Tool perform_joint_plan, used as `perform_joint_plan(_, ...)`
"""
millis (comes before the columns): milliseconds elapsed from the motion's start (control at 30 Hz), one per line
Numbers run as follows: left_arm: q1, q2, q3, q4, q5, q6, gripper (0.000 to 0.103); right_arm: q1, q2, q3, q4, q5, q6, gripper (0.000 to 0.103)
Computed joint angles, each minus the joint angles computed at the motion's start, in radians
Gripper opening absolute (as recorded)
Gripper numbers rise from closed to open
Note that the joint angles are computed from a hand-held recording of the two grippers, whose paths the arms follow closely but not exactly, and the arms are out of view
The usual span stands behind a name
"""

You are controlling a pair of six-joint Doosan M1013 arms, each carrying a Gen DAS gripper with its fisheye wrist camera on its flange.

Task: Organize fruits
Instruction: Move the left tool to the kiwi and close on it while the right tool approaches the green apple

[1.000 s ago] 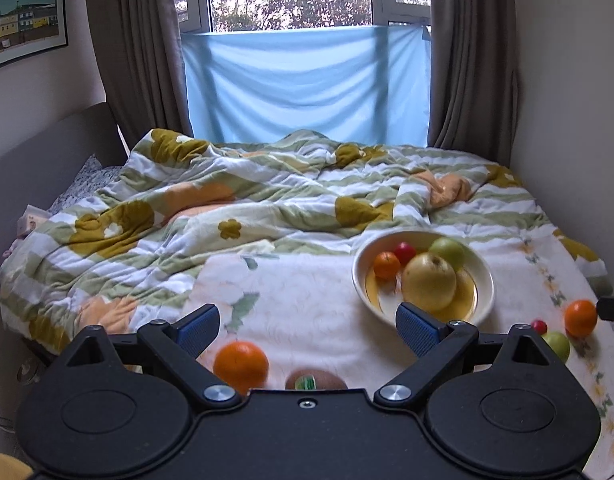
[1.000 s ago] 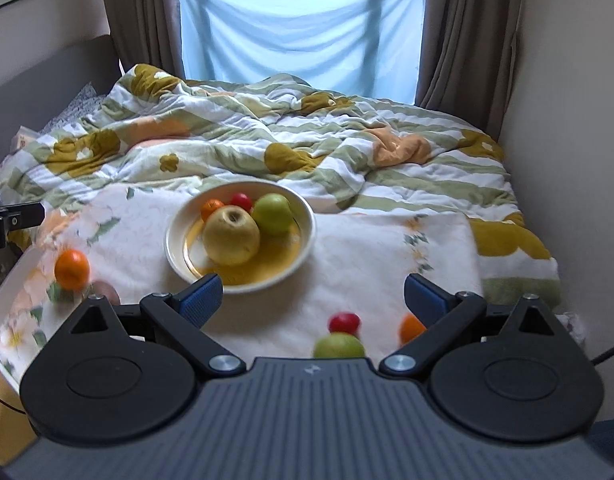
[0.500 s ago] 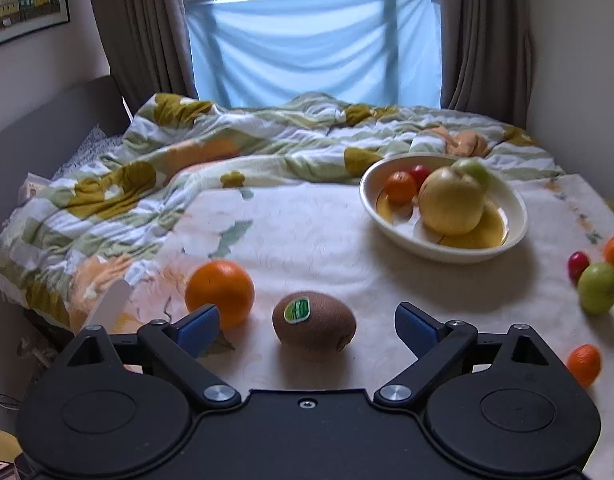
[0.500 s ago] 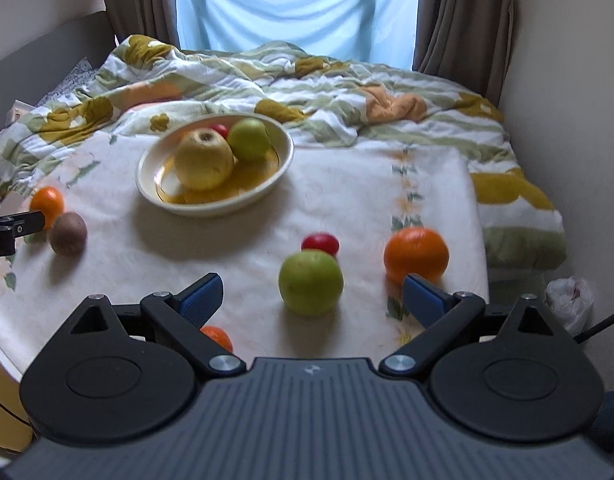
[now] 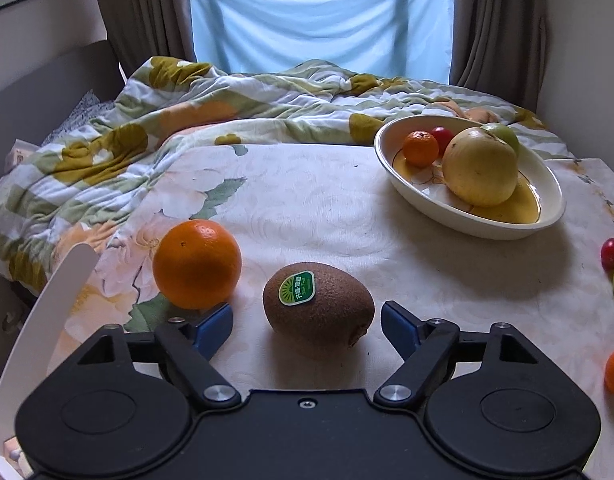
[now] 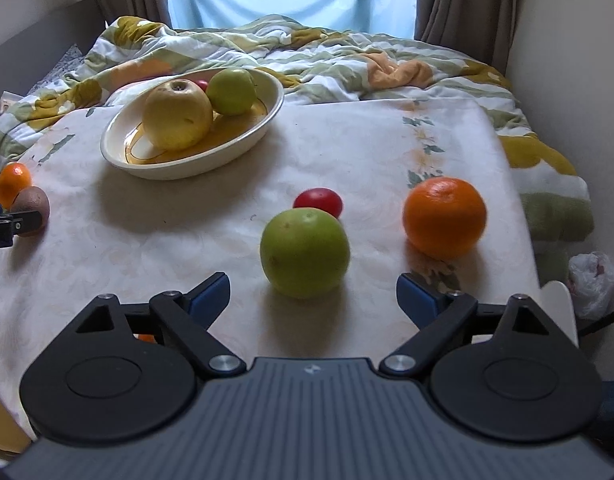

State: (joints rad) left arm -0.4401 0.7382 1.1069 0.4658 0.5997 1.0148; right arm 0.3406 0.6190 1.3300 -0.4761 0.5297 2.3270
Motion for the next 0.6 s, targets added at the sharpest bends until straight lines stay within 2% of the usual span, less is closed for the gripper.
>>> perform_joint_plan(167,0.006,0.009,-0.016,-0.048,0.002,0.022,0.073,-0.002,0.015,-0.024,0.048,0.010,-0.052,0.095)
perform_joint_plan(233,0.005,0.010,-0.018,-0.055,-0.003,0.035,0.069,-0.002,0.019,-0.030,0.051,0.014,-0.058,0.094)
perform_joint_plan(433,0.000,0.012,-0.022,-0.037,0.005,0.045,0.068,-0.003,0.021,-0.033,0.049,0.016,-0.057,0.094)
perform_joint_plan(600,0.004,0.000,-0.005,-0.088,-0.006,0.072,0.068,-0.004,0.034,-0.051,0.041,0.027,-0.043,0.084)
